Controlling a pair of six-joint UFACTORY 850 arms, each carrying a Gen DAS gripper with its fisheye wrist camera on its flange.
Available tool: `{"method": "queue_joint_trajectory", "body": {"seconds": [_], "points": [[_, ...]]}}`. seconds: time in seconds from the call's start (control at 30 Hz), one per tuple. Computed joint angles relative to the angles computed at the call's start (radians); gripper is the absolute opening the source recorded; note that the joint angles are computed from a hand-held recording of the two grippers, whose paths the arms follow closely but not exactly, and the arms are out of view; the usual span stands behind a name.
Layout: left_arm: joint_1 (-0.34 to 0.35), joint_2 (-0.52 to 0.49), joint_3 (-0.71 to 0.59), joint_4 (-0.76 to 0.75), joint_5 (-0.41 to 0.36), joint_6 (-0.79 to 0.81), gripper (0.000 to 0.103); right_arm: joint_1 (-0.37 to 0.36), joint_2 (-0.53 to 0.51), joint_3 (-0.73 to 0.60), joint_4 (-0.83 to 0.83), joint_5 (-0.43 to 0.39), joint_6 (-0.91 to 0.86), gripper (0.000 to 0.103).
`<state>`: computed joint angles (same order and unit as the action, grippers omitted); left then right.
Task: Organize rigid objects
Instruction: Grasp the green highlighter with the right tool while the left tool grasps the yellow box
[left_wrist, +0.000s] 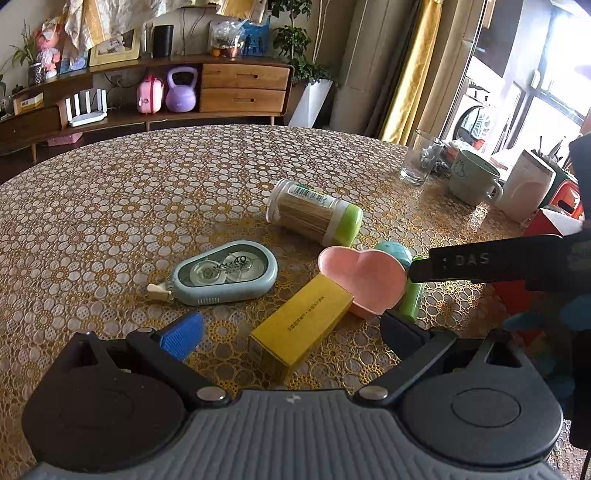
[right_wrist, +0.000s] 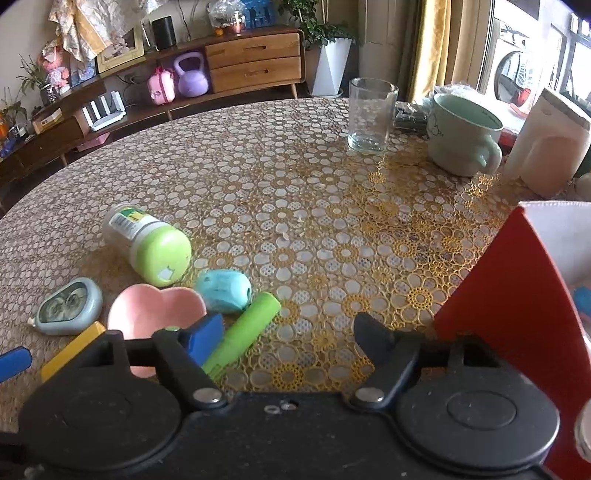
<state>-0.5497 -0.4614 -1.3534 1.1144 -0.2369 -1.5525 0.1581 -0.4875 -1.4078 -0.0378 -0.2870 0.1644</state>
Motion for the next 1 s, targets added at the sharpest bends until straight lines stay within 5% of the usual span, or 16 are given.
{"method": "queue_joint_trajectory", "body": {"seconds": [0.17,0.27,0.5,0.7,0.83,1.0], "points": [[-0.004,-0.019,-0.015,0.023,-0.01,-0.003,0.102,0.001,-0.019,-0.014,0.012,-0.005,-0.02,0.073],[-0.004,-0.026,-0.021,0.039,-0.015,-0.025,0.092,0.006,-0.014,0.0,-0.042,0.012,0.016,0.069],[-0.006,-0.041,-0.033,0.017,-0.019,0.012,0.061,0.016,0.03,0.074,-0.146,0.074,0.051,0.051],[-0.017,-0.047,-0.039,0.039,-0.04,0.001,0.057,0.021,0.061,0.117,-0.127,0.1,0.008,0.026],[-0.021,-0.044,-0.036,0.024,-0.037,0.005,0.049,0.021,0.074,0.137,-0.071,0.117,-0.051,0.015],[-0.034,-0.039,-0.033,0.022,-0.054,0.01,0.035,0.01,0.098,0.164,0.166,0.11,-0.263,0.015]]}}
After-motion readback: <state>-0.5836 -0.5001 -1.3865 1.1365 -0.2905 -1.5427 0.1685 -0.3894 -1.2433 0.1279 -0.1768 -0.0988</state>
